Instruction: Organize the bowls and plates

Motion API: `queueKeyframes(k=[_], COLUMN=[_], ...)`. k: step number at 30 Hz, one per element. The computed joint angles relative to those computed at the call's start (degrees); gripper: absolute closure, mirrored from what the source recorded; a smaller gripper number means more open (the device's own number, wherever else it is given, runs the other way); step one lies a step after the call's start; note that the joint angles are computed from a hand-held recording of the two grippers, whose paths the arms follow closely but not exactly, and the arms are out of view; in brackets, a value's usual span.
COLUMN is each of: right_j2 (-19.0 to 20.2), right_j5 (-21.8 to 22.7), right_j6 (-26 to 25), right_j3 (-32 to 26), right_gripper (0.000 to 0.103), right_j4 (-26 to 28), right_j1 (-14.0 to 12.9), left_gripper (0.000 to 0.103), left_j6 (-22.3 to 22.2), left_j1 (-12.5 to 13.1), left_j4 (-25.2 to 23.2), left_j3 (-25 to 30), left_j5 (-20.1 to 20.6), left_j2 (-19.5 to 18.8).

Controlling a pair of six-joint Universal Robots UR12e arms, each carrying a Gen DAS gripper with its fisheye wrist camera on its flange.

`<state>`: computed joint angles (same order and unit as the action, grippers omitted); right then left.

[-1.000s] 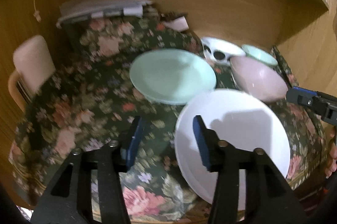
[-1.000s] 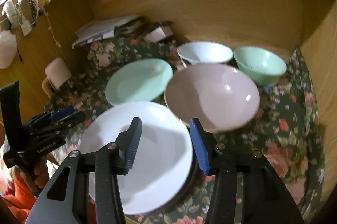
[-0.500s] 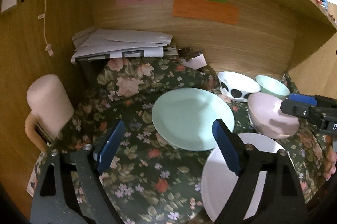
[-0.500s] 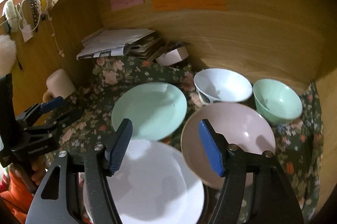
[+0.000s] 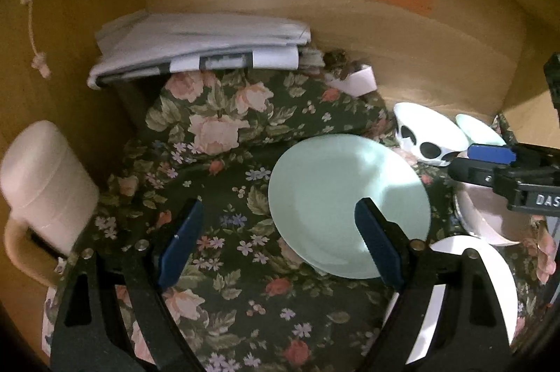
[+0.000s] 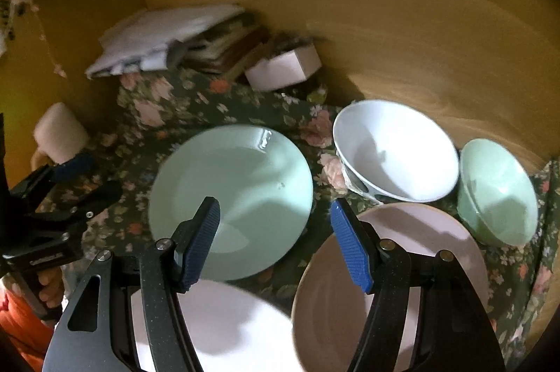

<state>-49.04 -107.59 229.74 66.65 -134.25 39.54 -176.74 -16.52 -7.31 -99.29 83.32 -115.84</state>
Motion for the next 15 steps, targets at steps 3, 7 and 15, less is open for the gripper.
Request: queueKeyframes(k=[3, 7, 15], right_j2=[1.04, 2.49, 4.25], right_j5=[2.28, 5.72, 11.13], right_j6=[-0.91, -2.34, -3.77], right_j3=[-1.50, -3.92, -6.88], right_gripper=[0.041, 0.047, 0.065], right_j4=[2.68, 7.48, 12.58], right_j1=[-0.89, -2.10, -3.68], left_gripper=[0.015, 0.015, 0.018], left_j6=[-0.37, -1.02, -0.89], left_j1=[0.31, 0.83, 1.53], left_j4=[-1.85, -4.67, -6.24], left_j3=[1.12, 2.33, 3.20], left_j5=[-0.50, -1.52, -2.62], left_j2=[-0.91, -1.76, -2.81])
